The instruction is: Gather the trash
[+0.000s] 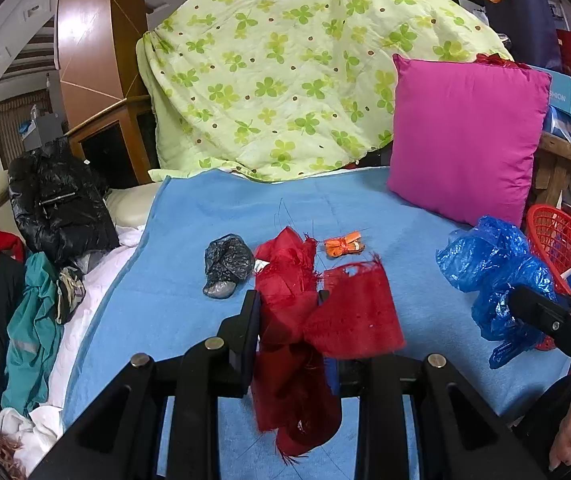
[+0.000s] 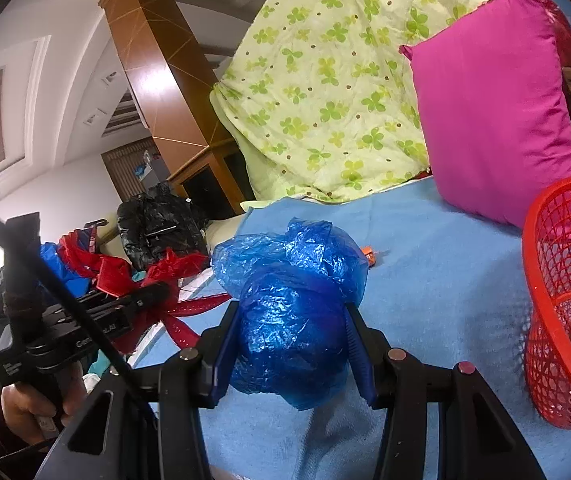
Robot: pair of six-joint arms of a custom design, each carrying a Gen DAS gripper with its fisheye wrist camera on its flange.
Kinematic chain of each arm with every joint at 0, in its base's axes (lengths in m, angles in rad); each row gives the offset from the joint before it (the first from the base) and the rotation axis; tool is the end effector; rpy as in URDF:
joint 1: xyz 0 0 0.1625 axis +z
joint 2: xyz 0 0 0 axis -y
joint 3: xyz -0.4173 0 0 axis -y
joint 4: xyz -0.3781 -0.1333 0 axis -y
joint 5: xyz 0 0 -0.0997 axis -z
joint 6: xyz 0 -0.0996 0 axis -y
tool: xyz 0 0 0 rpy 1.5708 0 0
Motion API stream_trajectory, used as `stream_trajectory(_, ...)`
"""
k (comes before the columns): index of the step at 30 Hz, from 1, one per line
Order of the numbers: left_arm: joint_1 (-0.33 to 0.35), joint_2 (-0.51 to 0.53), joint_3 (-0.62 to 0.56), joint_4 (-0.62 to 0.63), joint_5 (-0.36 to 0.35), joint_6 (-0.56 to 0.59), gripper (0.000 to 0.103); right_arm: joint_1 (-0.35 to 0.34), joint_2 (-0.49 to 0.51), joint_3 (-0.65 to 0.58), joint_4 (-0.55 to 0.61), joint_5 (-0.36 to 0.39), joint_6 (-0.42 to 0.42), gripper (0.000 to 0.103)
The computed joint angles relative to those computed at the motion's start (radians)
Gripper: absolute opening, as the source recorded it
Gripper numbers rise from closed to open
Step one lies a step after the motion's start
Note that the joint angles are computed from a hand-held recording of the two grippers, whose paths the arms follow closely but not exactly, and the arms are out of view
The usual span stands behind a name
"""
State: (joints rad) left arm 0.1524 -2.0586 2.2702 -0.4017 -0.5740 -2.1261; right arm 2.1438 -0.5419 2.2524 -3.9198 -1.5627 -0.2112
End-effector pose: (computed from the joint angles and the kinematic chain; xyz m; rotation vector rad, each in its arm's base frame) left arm -0.1053 -0.2356 0.3436 0.1244 1.8118 -1.1570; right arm 0.3536 -0.3006 -0.0172 -1.1016 2.6540 -0.9323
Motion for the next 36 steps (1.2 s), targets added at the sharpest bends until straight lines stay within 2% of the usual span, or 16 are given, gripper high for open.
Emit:
stream_trajectory(16, -0.045, 0.044, -0.002, 0.019, -0.020, -0.021, 0.029, -0.012, 0.001, 0.033, -0.064, 0.012, -0.013, 0.052)
stream_trajectory(36, -0.041, 0.068, -0.010, -0.010, -0.009, -0.001, 0.029, -0.010, -0.009, 0.049, -0.087, 0.007, -0.010, 0.052)
